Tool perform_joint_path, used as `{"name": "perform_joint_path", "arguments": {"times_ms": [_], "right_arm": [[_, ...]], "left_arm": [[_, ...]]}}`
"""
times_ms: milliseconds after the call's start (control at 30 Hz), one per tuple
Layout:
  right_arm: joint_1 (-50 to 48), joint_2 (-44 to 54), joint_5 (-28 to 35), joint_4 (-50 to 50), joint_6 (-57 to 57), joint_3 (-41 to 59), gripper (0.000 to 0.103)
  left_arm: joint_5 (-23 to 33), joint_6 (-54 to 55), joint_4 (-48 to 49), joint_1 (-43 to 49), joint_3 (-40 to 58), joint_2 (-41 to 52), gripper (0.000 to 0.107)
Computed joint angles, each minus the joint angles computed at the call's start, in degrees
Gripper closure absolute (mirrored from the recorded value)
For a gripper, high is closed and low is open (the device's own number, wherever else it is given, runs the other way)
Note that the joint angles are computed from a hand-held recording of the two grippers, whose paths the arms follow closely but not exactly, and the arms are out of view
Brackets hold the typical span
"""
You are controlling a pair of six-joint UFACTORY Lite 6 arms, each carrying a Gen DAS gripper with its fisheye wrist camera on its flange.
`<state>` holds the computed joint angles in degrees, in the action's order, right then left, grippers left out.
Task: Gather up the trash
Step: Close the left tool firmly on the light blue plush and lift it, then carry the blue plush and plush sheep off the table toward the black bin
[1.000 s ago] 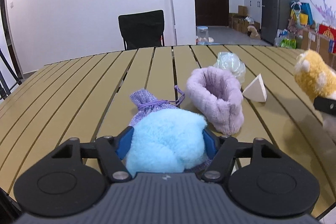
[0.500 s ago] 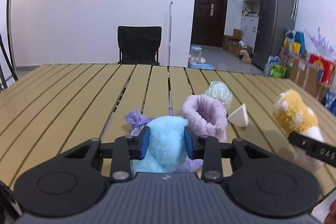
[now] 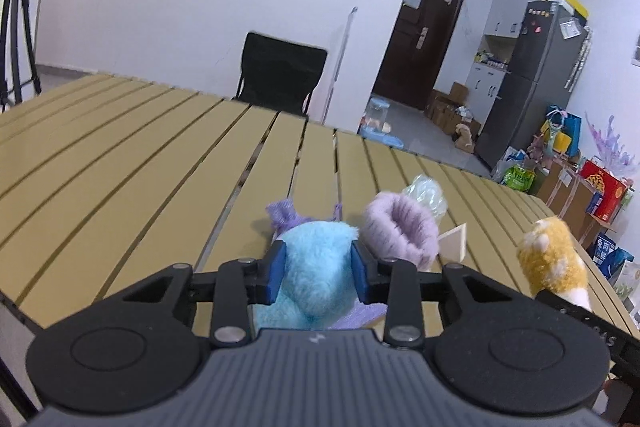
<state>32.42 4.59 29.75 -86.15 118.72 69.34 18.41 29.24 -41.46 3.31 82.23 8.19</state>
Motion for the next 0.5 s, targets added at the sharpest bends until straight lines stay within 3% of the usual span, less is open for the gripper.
{"name": "perform_joint_path", "arguments": {"times_ms": [267,500], "right_arm": [[-1.81,-0.22,-2.17,-0.87,-0.13,-0.41,0.052],[-1.36,0.64,-2.10,-1.77,0.55,-0.10,0.052]], "left_arm": [[1.57,-12.75,12.01,1.09,2.99,4.23,0.069],[-0.42,-9.62,9.30,1.16,-0.43,1.29,0.076]]}}
